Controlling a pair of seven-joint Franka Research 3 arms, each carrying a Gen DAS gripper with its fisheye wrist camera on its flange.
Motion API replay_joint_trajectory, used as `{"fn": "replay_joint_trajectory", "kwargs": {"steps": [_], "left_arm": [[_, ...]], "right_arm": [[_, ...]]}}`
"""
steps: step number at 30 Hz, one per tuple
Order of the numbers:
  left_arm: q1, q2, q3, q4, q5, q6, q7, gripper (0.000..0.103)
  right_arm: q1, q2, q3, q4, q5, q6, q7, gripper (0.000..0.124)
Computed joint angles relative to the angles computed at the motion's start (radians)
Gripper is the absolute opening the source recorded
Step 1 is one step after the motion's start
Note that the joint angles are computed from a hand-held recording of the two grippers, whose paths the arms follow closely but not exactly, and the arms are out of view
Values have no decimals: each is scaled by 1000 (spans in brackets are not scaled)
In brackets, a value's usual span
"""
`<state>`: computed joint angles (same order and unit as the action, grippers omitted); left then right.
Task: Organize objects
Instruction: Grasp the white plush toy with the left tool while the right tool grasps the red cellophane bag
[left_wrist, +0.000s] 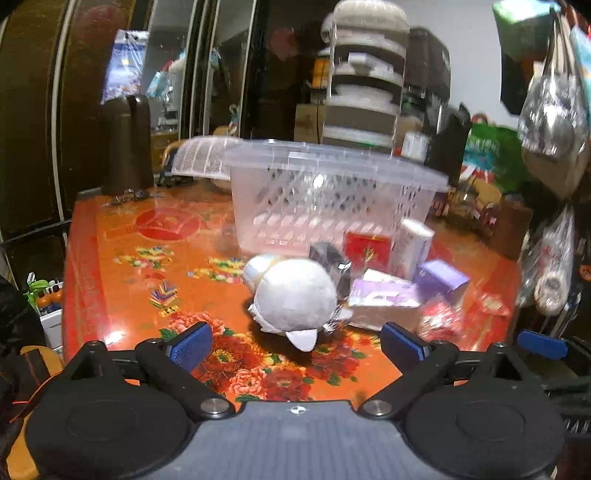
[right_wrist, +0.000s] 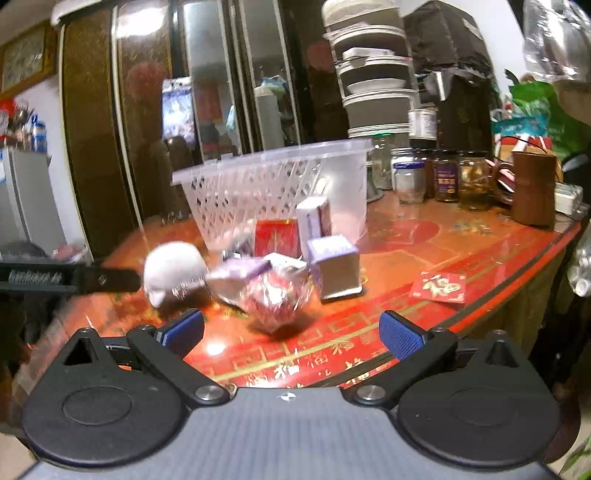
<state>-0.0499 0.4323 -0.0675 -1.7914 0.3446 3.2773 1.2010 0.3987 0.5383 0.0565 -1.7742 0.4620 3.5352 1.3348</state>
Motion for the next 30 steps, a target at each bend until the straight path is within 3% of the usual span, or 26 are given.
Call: {"fn": "replay_joint_trajectory", "kwargs": {"steps": [3,5,7,10,15,19,24,28,30], "left_arm": [[39,38,-50,50,8,-48,31,100],[27,59,-43,89,9,-103,45,99],[69,82,-103,128,-14,-157,81,99],[90,119,-139,189,-47,-209,130,99],[38,196,-89,318,-43,-243,174,99],[67,266,-147,435,-83,-318,263,99],[64,334,-170,556,-145,-407,343,99],[51,358,-158,598,-182,-421,359,97],[42,347,-142,576,-183,-387,355,93]], "right_arm": [[35,37,-37,39,21,-18,-29,103],[25,54,-29,53,11,-7,-29,103],[21,62,-24,60,11,0,-30,103],[-1,75,-5,79,-6,0,-21,103],[-10,96,-1,105,-21,1,-18,103],[7,104,-22,113,-20,0,-42,103],[43,119,-58,132,15,1,-83,103],[67,138,-78,158,50,4,-113,103],[91,148,-101,171,80,5,-137,103]]}}
